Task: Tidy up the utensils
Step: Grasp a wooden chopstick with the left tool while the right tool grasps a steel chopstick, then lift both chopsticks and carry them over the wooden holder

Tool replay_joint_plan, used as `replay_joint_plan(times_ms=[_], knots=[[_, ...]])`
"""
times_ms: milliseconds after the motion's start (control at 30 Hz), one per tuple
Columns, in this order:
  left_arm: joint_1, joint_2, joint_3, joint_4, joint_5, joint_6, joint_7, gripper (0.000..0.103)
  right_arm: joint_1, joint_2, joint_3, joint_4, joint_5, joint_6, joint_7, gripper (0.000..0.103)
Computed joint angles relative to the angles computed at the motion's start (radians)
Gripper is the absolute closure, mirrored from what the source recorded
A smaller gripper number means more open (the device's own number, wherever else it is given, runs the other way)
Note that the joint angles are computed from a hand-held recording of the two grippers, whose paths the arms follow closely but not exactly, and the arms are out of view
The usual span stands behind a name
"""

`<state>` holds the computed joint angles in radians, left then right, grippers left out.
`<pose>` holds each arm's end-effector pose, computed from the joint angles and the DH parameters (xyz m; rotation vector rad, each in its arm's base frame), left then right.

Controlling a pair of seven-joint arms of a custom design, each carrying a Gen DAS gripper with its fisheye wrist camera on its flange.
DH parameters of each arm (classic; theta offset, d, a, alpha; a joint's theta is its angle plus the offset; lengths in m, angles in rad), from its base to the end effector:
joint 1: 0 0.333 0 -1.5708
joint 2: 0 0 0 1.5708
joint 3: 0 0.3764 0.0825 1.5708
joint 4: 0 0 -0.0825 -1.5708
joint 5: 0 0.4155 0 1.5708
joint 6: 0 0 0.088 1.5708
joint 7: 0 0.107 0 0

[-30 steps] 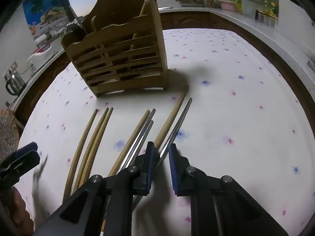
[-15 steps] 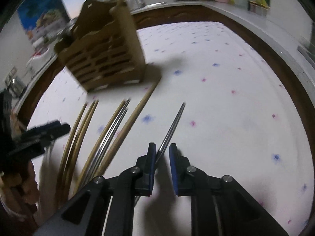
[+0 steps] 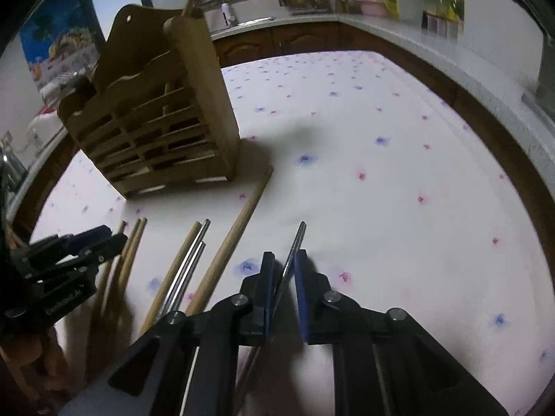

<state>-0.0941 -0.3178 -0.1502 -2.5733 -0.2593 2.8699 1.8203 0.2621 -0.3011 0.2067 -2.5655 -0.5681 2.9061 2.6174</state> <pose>0.4564 -0.1024 0.4783 -1.6263 2.1447 -0.6944 0.4018 0.2447 0.4693 -1.7275 1.8237 -0.4925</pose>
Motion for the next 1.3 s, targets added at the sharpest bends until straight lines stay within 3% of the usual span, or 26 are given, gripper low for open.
replay_joint_plan(times_ms=[67,167,433,767,1100,1300], knots=[[-0.032,-0.002,0.037,0.007,-0.044,-0.023,0.042,0.097,0.006,-0.002,-0.009,-0.005,0.013,0.007,-0.006,0.096],[-0.088,-0.027,0.106,0.008,-0.169,-0.071,0.146,0.099,0.069,-0.015,-0.073,-0.037,0.120,0.077,-0.073,0.098],[-0.131,-0.235,0.220,-0.037,-0.450,-0.173,0.366,0.099,0.059,-0.158,-0.021,-0.088,0.178,0.125,-0.110,0.099],[-0.104,-0.479,0.260,-0.059,-0.553,-0.224,0.433,0.099,0.029,-0.336,0.029,-0.093,0.189,0.135,-0.135,0.098],[-0.132,-0.505,0.282,-0.027,-0.609,-0.197,0.479,0.099,-0.024,-0.368,0.057,-0.044,0.177,0.162,-0.152,0.098],[-0.166,-0.482,0.287,0.013,-0.650,-0.140,0.512,0.099,-0.058,-0.358,0.063,-0.009,0.174,0.190,-0.161,0.098]])
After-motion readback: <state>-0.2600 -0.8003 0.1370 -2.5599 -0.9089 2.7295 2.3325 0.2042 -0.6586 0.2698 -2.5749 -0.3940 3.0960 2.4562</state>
